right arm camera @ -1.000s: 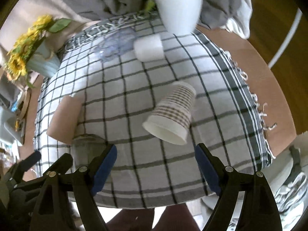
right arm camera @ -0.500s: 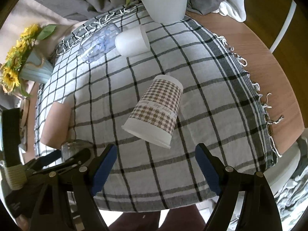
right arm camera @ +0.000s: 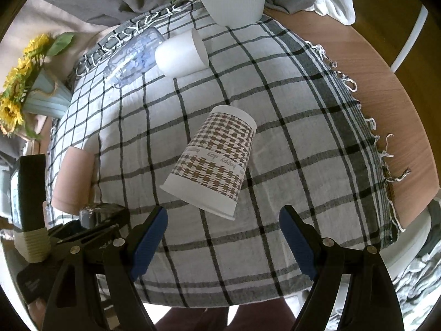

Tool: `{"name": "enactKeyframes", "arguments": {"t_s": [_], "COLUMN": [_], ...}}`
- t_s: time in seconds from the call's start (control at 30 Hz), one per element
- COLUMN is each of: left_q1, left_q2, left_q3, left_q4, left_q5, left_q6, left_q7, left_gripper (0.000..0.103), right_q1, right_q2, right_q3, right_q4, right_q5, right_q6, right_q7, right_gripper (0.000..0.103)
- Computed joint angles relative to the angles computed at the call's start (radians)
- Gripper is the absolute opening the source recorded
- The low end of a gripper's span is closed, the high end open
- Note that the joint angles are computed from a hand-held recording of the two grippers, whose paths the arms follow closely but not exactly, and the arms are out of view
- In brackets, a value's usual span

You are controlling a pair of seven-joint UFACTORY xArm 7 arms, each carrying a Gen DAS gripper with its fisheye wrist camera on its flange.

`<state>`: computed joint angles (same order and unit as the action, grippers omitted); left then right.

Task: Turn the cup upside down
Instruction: 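Rotate the held glass cup rim-down with the left tool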

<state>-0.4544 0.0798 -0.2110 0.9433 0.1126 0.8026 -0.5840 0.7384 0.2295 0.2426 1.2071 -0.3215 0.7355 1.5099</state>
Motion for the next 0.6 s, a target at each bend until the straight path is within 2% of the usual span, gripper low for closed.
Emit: {"name": "enactKeyframes", "arguments": {"t_s": [0.23,0.43,0.6], "left_q1": [0.006,0.011,0.013], "left_q2": [-0.067,-0.136,-0.156], "left_q3": [-0.005,-0.013,-0.021], "left_q4": [-0.041,-0.071,-0.079], "left_q5": [-0.036,0.001,0.001], "left_q6": [-0.027,-0.046,-0.073], "left_q7": [0.016,-0.013,-0.021], "left_gripper": [0.056,0.056,0.056], "right_q1": [0.0,-0.003,-0.001], "right_q2": [-0.011,-0.036,-0.06], "right_q3": [0.001,0.004,0.008], "right_q4": [-0.01,-0.034,-0.039], "right_q5": [-0.012,-0.017,-0.057], "right_q6": [-0.003,-0.025,-0.007], "right_q7": [-0.004,0.018,0.058], "right_gripper": [0.083,0.083,0.083]}}
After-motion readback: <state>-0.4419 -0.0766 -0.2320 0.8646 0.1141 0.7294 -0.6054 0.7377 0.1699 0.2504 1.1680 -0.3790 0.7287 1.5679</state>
